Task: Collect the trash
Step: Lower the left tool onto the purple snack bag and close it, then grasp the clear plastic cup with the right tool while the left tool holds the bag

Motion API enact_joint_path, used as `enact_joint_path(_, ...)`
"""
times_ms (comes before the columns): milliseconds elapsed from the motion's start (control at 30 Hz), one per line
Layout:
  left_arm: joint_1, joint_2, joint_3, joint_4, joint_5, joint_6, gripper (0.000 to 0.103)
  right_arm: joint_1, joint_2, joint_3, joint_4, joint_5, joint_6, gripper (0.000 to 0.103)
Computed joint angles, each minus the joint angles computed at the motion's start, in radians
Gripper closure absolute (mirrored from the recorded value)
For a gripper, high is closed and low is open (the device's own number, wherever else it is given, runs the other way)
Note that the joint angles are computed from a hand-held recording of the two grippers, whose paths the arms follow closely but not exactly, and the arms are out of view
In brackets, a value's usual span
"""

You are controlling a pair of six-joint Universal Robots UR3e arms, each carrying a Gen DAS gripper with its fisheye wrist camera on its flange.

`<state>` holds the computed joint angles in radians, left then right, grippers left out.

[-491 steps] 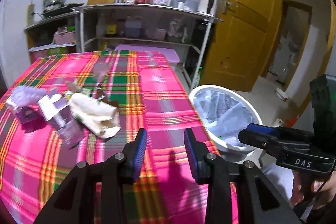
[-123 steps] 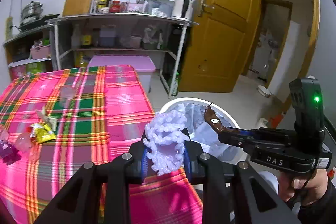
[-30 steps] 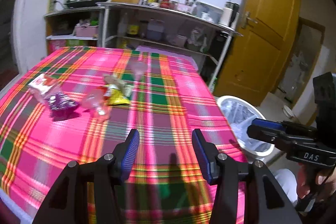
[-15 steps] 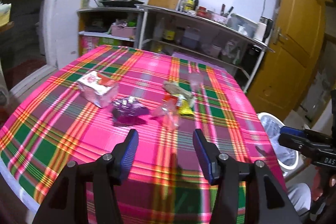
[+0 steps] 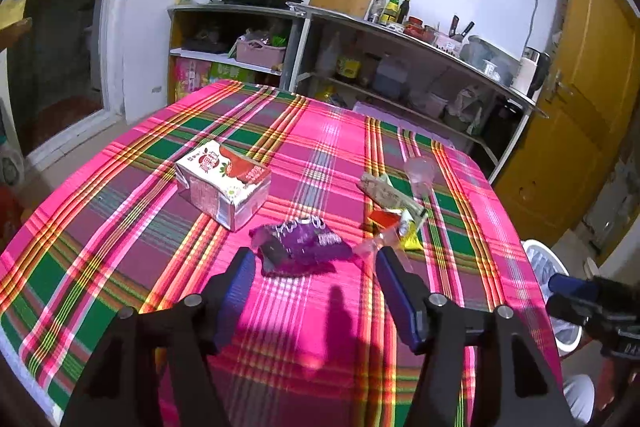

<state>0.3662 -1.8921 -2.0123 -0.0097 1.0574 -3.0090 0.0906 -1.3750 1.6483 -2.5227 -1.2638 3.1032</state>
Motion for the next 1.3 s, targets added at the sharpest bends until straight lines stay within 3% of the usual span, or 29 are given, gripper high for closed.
enact_joint_path(467, -0.107, -0.208, 0.297, -0.124, 0.143, -0.079, 0.04, 0.002, 0.075, -0.087, 0.035, -0.01, -0.004, 0.055)
enact_joint_path(500, -0.107, -0.211, 0.297, -0.122, 0.143, -0.078, 0.047, 0.004, 0.082, -0.096, 0.037, -0.01, -0.003, 0.055)
enact_joint_path(533, -0.104, -0.211, 0.295, -0.123, 0.137, -0.075, 0.056, 0.006, 0.089, -0.105, 0.039, -0.01, -0.003, 0.055)
enact_joint_path(633, -0.089, -0.201, 0.27, -0.106, 0.112, -0.067, 0.058, 0.017, 0.11, -0.131, 0.046, -0.009, -0.003, 0.055)
enact_joint_path(1000, 0.001, -0.068, 0.045, 0.008, 0.012, -0.019, 0.059, 0.093, 0.256, -0.33, 0.106, -0.019, -0.019, 0.055)
enact_joint_path(1300, 0.074, 0.026, -0.078, 0.043, -0.084, 0.034, 0.059, 0.156, 0.47, -0.618, 0.213, -0.04, -0.038, 0.055)
